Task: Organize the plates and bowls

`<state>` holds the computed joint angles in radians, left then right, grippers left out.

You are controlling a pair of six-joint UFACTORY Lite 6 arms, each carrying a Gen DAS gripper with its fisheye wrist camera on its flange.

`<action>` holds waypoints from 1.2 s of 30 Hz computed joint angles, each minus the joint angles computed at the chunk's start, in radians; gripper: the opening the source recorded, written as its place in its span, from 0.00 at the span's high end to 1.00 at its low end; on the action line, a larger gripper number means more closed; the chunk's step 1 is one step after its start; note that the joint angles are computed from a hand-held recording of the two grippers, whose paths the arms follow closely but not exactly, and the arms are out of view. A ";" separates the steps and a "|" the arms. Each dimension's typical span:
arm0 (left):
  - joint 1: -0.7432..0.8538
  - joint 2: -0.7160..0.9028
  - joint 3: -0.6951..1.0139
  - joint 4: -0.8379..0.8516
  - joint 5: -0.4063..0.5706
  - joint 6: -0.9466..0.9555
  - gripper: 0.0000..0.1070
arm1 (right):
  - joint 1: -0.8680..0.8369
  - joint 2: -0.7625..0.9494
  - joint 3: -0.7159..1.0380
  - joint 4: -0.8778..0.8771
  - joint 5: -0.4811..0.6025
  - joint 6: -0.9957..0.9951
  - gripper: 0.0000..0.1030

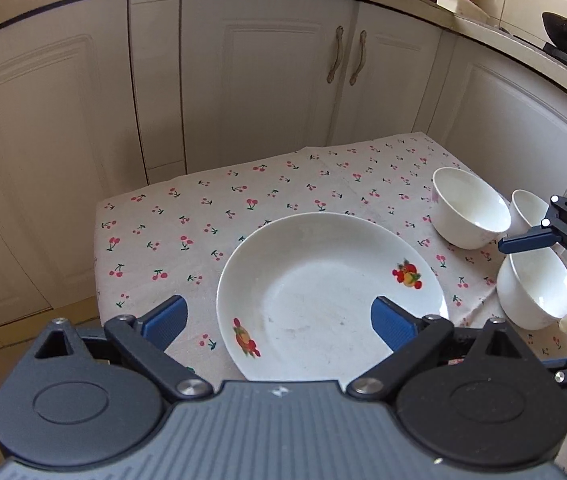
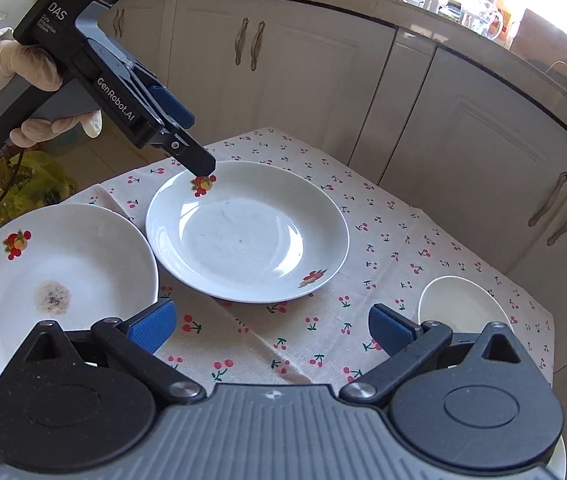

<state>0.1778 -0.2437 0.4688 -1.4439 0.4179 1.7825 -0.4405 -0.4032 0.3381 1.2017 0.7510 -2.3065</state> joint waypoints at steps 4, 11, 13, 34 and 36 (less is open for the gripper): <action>-0.031 0.144 0.078 -0.073 -0.012 0.085 0.09 | 0.102 0.108 0.053 0.020 -0.090 0.024 0.00; -0.040 0.324 0.188 -0.109 -0.005 0.138 0.11 | 0.233 0.298 0.171 -0.005 -0.175 0.099 0.00; -0.037 0.352 0.209 -0.085 0.003 0.123 0.11 | 0.259 0.340 0.207 -0.041 -0.182 0.158 0.01; -0.037 0.541 0.382 0.111 0.085 -0.020 0.22 | 0.390 0.537 0.367 -0.142 -0.212 0.337 0.09; -0.042 0.550 0.396 0.120 0.089 -0.027 0.22 | 0.396 0.546 0.375 -0.149 -0.215 0.348 0.09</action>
